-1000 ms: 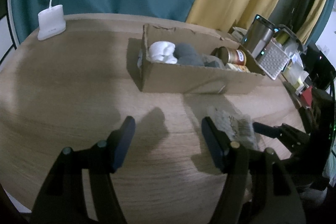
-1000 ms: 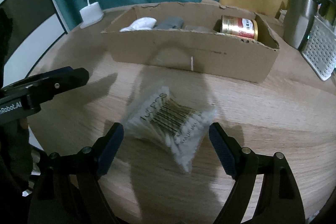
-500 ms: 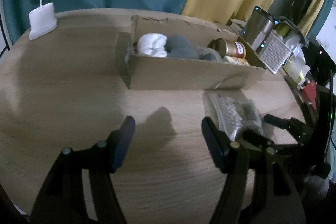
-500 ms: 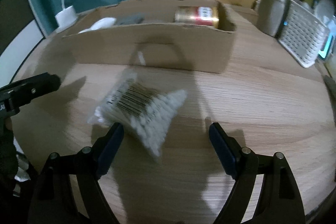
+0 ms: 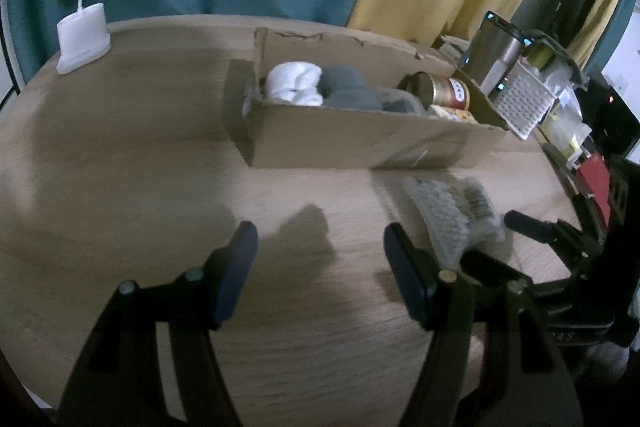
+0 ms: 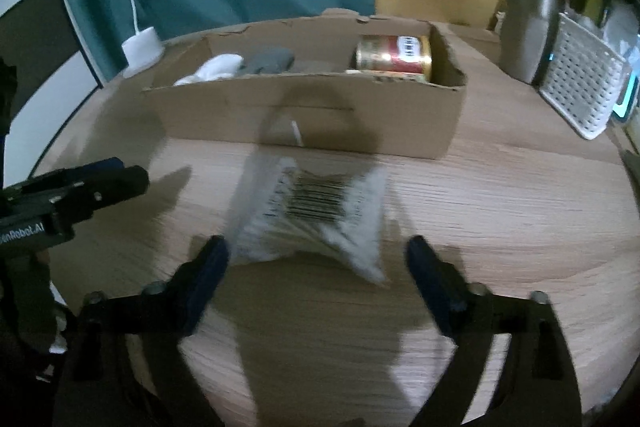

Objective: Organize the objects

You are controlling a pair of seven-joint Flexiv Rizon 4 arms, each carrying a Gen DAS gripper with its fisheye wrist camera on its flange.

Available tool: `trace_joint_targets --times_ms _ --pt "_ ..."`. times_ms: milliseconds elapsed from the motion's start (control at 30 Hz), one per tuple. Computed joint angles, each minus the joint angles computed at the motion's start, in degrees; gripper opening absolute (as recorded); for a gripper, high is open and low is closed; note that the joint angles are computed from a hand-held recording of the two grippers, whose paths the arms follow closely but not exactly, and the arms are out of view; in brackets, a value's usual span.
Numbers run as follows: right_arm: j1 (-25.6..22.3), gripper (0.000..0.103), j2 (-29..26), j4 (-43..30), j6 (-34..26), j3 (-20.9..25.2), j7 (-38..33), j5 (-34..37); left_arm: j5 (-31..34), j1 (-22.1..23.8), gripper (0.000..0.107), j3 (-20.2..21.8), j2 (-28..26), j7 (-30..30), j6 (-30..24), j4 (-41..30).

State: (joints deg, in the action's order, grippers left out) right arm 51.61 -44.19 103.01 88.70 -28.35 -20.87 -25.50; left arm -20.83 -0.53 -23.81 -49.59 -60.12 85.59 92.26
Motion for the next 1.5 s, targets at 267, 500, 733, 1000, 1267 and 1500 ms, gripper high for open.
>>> trace_joint_targets --times_ms 267,500,733,1000,1267,1500 --pt "-0.6 0.099 -2.0 -2.9 -1.6 0.2 0.4 -0.1 -0.2 0.0 0.067 0.3 -0.3 -0.3 -0.6 -0.4" --pt "-3.3 0.089 -2.1 -4.5 -5.4 3.2 1.4 -3.8 -0.5 -0.6 0.067 1.0 -0.6 -0.5 -1.5 -1.1" --pt "-3.8 0.075 -1.2 -3.2 -3.9 3.0 3.7 -7.0 -0.5 -0.8 0.067 1.0 -0.3 -0.3 -1.2 -0.9" --pt "-0.9 0.074 0.1 -1.0 -1.0 -0.6 4.2 -7.8 -0.1 -0.3 0.067 0.0 0.2 0.0 0.2 -0.1" --pt "3.7 0.074 1.1 0.8 1.1 -6.0 2.9 -5.4 0.3 0.3 0.067 -1.1 0.7 0.2 1.0 0.3" --pt "6.4 0.074 1.4 1.2 1.7 -8.9 0.0 -2.1 0.5 0.7 0.067 -1.9 0.9 0.5 1.2 -0.1"
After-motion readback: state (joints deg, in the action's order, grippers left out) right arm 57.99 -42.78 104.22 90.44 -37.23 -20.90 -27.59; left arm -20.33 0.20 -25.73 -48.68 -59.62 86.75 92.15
